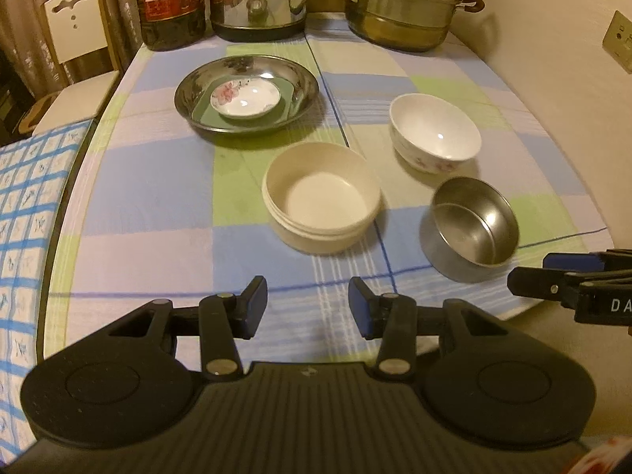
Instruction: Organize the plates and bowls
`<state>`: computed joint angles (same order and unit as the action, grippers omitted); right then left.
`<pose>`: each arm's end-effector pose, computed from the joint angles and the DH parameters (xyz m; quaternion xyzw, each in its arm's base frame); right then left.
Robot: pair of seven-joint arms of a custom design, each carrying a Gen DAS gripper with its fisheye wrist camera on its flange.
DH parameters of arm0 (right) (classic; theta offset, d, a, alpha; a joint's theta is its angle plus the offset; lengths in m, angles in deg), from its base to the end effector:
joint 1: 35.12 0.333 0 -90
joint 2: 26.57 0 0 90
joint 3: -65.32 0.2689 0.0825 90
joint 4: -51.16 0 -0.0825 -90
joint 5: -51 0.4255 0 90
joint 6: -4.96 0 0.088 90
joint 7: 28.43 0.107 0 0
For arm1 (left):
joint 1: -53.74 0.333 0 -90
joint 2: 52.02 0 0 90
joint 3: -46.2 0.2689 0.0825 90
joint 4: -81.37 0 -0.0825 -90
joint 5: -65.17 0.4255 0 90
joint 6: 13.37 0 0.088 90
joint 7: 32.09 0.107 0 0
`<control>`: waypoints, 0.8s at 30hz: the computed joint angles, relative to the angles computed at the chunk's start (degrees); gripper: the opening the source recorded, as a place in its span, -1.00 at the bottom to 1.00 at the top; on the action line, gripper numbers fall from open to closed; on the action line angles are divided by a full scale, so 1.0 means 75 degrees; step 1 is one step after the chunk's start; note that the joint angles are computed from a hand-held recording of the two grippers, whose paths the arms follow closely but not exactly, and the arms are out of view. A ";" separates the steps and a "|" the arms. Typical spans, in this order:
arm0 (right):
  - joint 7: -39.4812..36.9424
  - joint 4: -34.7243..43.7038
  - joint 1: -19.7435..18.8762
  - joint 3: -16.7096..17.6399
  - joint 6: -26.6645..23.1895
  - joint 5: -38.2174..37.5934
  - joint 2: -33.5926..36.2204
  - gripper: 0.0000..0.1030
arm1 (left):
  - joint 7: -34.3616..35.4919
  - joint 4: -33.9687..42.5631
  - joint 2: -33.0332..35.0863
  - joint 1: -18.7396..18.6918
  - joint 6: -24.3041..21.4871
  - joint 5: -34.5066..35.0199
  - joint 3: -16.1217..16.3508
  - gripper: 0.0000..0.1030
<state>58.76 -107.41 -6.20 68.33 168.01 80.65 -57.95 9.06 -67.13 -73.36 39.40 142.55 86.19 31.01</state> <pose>0.3961 0.2132 0.3738 -0.7188 0.6126 -0.0381 0.3264 0.4277 -0.2507 0.3615 -0.6892 0.6682 -0.2126 0.1825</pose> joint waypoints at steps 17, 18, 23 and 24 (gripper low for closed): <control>0.0320 0.2054 -0.0002 0.0355 0.0765 0.0176 0.2583 0.07 | 0.2203 0.0957 0.1533 0.0356 0.0940 -0.0834 0.0687 -0.33; 0.0322 0.2184 -0.0029 0.0388 0.0769 0.0159 0.2726 0.06 | 0.2348 0.1060 0.1657 0.0378 0.0972 -0.0906 0.0709 -0.34; 0.0551 0.2910 -0.0246 0.0578 0.0742 -0.0142 0.3528 -0.05 | 0.3193 0.1515 0.2246 0.0431 0.1108 -0.1558 0.0792 -0.41; 0.0617 0.3053 -0.0287 0.0606 0.0710 -0.0215 0.3680 -0.07 | 0.3309 0.1624 0.2370 0.0464 0.1097 -0.1629 0.0784 -0.41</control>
<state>63.39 -84.52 -8.36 72.87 173.34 79.04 -30.36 33.88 -54.95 -55.58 42.88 150.78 73.97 36.89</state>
